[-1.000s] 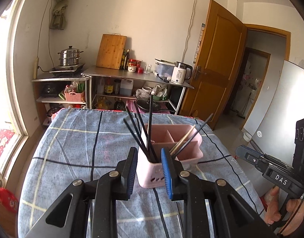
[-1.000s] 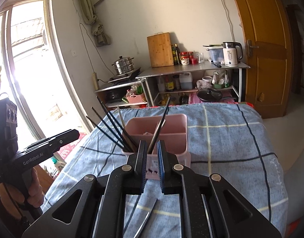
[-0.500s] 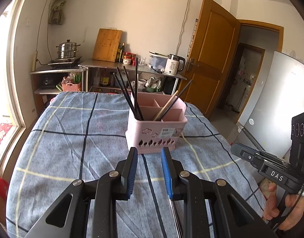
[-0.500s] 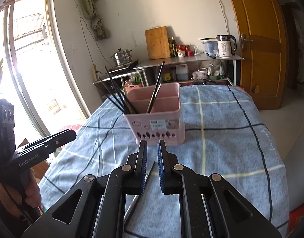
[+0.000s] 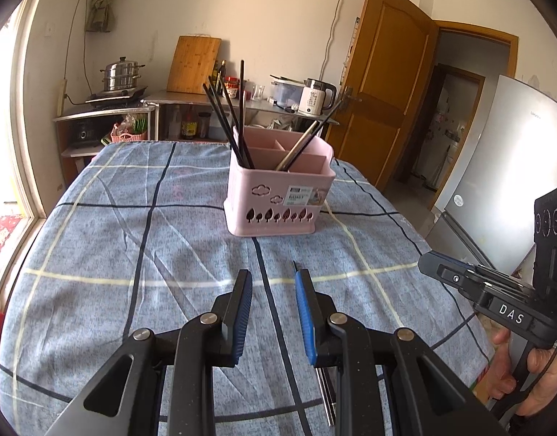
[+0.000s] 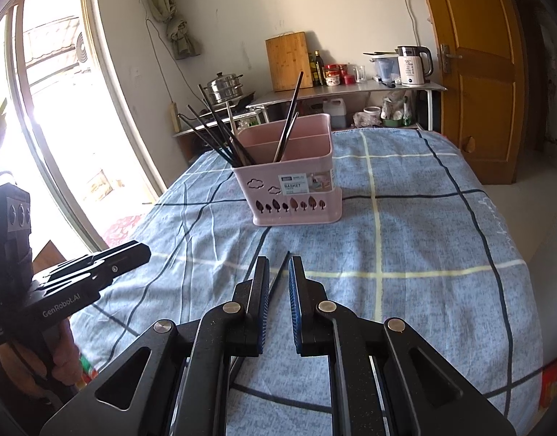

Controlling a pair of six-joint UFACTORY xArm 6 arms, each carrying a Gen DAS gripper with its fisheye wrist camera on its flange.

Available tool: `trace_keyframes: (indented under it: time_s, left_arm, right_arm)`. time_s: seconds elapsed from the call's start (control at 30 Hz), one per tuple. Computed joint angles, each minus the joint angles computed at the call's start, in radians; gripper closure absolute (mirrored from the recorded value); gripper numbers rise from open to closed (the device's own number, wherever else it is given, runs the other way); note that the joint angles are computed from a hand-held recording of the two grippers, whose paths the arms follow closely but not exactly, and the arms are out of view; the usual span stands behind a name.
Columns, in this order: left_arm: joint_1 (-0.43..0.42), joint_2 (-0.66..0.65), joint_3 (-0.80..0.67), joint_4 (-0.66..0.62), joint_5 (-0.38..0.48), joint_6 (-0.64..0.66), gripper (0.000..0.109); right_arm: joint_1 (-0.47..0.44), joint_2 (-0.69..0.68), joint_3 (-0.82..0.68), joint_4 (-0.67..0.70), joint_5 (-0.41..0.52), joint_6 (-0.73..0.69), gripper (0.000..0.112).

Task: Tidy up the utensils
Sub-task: 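Lower both open tools onto the last chopsticks lying on the tablecloth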

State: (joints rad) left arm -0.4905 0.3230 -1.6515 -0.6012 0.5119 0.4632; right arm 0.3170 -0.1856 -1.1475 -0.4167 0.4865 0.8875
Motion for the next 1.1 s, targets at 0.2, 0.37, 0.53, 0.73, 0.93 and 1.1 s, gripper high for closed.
trace_keyframes:
  time_s: [0.2, 0.37, 0.53, 0.73, 0.93, 1.1]
  left_arm:
    - [-0.004, 0.003, 0.018, 0.023, 0.002, -0.019, 0.084]
    - [-0.002, 0.008, 0.024, 0.024, 0.002, -0.022, 0.084]
    - [0.007, 0.019, 0.026, 0.016, 0.004, -0.028, 0.084]
    - [0.019, 0.048, 0.006, 0.009, 0.024, -0.035, 0.084]
    - [0.035, 0.081, -0.029, 0.001, 0.045, -0.042, 0.084]
    - [0.048, 0.104, -0.054, 0.001, 0.059, -0.053, 0.084]
  right_arm:
    - [0.005, 0.007, 0.008, 0.020, 0.001, -0.006, 0.095]
    - [0.008, 0.039, -0.004, 0.055, 0.005, -0.028, 0.095]
    - [0.017, 0.092, -0.028, 0.115, 0.027, -0.076, 0.095]
    - [0.019, 0.178, -0.069, 0.242, 0.037, -0.172, 0.095]
    - [-0.003, 0.298, -0.193, 0.300, 0.077, -0.210, 0.095]
    - [-0.028, 0.409, -0.319, 0.339, 0.121, -0.232, 0.095]
